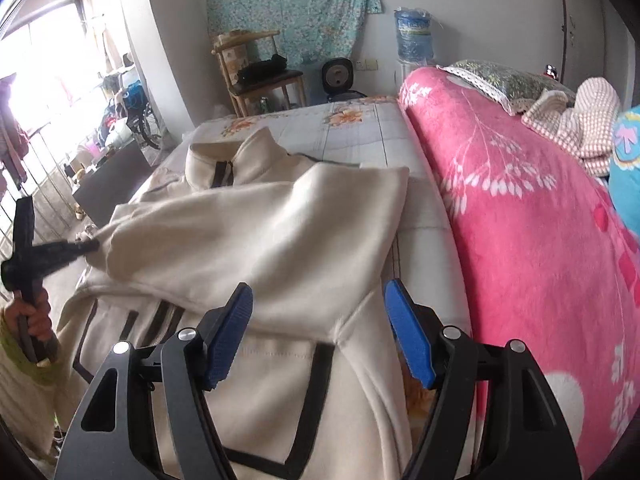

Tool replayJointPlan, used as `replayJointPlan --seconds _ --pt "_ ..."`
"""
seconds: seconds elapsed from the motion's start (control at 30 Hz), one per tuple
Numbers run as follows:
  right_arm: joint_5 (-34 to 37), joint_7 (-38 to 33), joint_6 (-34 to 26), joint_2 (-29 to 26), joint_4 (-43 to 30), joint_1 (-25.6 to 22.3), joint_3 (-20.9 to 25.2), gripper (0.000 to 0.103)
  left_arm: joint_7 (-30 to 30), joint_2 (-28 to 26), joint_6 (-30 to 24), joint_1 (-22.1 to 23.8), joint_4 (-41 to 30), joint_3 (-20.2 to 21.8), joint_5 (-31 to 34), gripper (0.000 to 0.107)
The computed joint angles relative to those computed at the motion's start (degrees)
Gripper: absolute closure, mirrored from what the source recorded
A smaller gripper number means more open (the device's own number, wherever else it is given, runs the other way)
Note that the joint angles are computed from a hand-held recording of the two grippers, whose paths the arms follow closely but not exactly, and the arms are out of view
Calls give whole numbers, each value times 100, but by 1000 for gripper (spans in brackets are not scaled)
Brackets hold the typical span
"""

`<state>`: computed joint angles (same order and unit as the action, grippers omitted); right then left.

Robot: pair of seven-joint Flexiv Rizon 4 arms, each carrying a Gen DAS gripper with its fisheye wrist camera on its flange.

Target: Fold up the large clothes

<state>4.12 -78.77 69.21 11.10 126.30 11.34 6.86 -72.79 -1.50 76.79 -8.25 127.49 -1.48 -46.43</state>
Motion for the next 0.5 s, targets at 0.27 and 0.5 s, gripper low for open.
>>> replayJointPlan --seconds 0.27,0.5 --pt "614 -194 -960 -1722 -1880 -153 -360 36 511 1 405 -132 137 -56 -642 103" --pt "1159 -183 -1402 -2311 -2536 -680 -54 57 708 -184 -284 26 -255 13 -834 84"
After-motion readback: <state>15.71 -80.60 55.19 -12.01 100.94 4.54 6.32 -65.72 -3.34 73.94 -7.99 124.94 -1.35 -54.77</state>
